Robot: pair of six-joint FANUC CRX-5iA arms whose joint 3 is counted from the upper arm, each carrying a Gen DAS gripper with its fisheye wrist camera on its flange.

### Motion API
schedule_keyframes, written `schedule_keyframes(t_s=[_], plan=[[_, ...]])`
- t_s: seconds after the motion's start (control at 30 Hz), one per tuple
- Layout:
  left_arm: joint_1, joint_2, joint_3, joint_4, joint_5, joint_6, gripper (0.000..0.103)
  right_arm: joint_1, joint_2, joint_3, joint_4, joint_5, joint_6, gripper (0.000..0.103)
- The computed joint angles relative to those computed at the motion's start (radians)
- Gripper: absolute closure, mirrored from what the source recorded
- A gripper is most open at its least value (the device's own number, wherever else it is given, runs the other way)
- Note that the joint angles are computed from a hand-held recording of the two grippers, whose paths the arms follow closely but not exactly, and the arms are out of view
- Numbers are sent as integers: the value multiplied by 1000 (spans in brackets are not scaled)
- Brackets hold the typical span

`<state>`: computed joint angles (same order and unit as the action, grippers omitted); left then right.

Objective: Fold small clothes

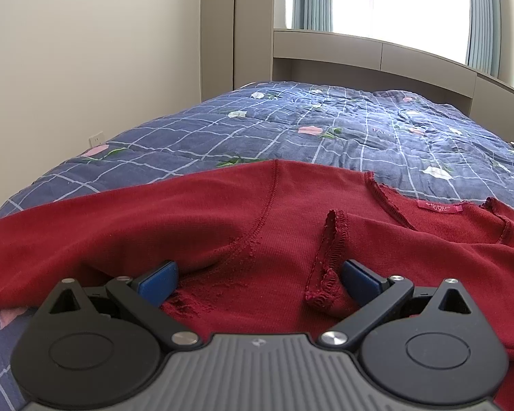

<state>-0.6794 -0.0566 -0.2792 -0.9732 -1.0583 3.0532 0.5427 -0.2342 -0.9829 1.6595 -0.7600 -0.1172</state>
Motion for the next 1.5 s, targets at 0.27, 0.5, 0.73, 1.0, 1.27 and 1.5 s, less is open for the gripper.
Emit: schedule_keyframes(t_s=[0.27, 0.5, 0.73, 1.0, 1.27, 1.5], plan=[[0, -2, -2, 0, 2, 2, 0, 6, 13, 9, -16, -2, 39, 1], [0, -7, -8, -2, 12, 14, 0, 173, -101, 61, -257, -17, 231, 1], [11, -25, -21, 3, 31, 18, 0, 372, -195, 70, -453, 26, 244, 1], [82, -186, -66, 151, 28, -127, 0, 516, -189, 17, -388, 4, 208, 1], [108, -460, -162, 190, -196, -191, 0, 575, -178, -51, -318, -40, 164, 1], [245, -733, -290, 223, -403, -232, 0, 549, -189, -53, -348, 5, 170, 1]])
